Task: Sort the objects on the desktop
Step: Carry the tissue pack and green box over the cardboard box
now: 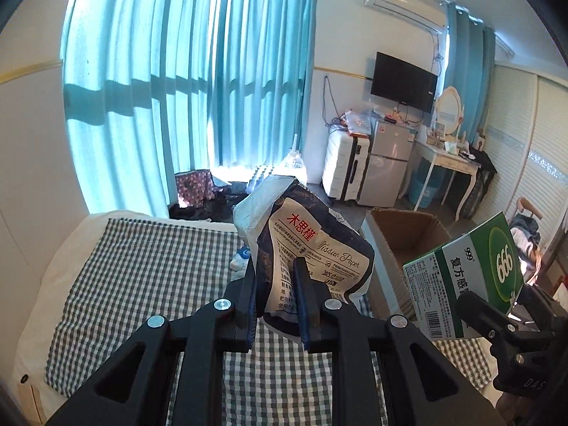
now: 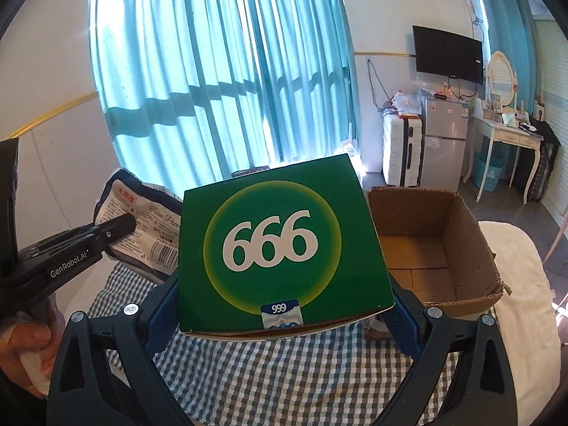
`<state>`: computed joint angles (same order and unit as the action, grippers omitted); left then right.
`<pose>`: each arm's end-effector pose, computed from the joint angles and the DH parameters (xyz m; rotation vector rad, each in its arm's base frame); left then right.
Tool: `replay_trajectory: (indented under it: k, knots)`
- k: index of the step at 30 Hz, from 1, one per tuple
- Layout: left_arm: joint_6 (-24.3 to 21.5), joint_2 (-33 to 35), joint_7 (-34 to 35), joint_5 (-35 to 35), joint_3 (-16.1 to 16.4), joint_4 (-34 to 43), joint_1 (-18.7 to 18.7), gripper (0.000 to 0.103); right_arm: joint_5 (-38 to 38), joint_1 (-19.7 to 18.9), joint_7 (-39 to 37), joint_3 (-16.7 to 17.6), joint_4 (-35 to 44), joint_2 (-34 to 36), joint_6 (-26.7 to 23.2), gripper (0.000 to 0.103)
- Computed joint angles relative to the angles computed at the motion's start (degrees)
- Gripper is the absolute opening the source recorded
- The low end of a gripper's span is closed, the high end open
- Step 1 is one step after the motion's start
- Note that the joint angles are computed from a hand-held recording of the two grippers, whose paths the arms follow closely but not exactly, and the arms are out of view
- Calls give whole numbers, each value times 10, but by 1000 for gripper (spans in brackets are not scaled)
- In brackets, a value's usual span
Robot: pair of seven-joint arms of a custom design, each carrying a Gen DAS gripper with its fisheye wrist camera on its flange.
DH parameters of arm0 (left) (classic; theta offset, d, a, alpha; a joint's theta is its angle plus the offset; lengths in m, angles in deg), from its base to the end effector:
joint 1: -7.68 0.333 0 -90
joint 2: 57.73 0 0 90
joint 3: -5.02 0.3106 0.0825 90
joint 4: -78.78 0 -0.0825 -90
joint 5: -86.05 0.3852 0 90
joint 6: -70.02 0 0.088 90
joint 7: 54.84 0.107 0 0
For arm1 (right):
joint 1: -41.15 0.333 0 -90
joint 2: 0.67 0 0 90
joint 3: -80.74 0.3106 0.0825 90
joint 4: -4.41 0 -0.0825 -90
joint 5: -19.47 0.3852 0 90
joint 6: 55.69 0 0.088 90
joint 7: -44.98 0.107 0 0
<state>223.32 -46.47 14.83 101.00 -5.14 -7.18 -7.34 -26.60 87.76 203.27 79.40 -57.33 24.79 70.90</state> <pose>0.6096 -0.2800 0.6693 -1.4734 1.8652 -1.0787 0.5232 0.5010 0.6629 -1.4650 1.6764 -0.7840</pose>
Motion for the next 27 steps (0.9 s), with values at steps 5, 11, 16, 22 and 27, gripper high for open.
replay_trajectory:
  k: [5, 11, 16, 22, 27]
  knots:
    - [-10, 17, -12, 21, 0, 33, -16, 18, -21, -2, 20, 0, -34, -29, -2, 97]
    - [-32, 52, -7, 25, -4, 86, -38, 18, -47, -20, 43, 11, -80, -69, -5, 97]
    - [-52, 89, 5, 16, -9, 134, -60, 18, -67, -42, 52, 27, -121, -102, -13, 97]
    - [-78, 138, 24, 2, -11, 203, -89, 18, -79, -75, 59, 47, -168, -143, -19, 97]
    - [-105, 187, 44, -5, -7, 276, -115, 18, -82, -102, 66, 61, -201, -167, -18, 97]
